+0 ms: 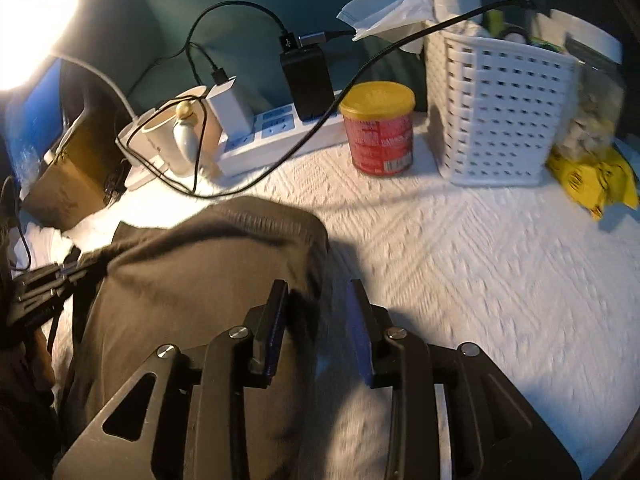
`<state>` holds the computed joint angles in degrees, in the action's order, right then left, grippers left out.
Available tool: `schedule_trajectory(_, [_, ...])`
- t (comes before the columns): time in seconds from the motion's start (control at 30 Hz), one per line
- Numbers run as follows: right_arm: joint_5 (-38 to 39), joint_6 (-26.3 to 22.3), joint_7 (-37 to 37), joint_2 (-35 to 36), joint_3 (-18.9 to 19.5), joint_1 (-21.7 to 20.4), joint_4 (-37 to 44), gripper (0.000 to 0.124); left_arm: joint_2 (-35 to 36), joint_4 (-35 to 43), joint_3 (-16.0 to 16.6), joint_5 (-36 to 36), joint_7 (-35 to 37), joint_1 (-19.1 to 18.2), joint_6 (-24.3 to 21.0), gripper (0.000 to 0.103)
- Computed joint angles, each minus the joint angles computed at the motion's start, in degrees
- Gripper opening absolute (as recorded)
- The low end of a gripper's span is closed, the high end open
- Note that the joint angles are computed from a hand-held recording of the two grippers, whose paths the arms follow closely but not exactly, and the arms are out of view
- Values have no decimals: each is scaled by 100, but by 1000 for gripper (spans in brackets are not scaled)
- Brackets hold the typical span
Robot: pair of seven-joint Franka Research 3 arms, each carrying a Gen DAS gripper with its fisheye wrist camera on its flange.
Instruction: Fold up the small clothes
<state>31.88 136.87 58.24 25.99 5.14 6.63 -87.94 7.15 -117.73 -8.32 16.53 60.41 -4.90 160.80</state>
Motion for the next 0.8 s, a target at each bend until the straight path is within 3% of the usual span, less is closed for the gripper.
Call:
schedule_trajectory(0.33, [184,242,-231,-1047,-109,9,-1364,32,-969,-913,-137,-809,446,-159,268,14])
schedule_trajectory(0.47, [327,314,-400,-1452,-173,10,-1859,32,-1349,-1289,-110,-1455,941,-423,386,14])
schedule_trajectory(0.8, [660,333,-776,-2365,-344,111,-2857,32,-1947,-1953,-87,-2041,980,-1015,249,14])
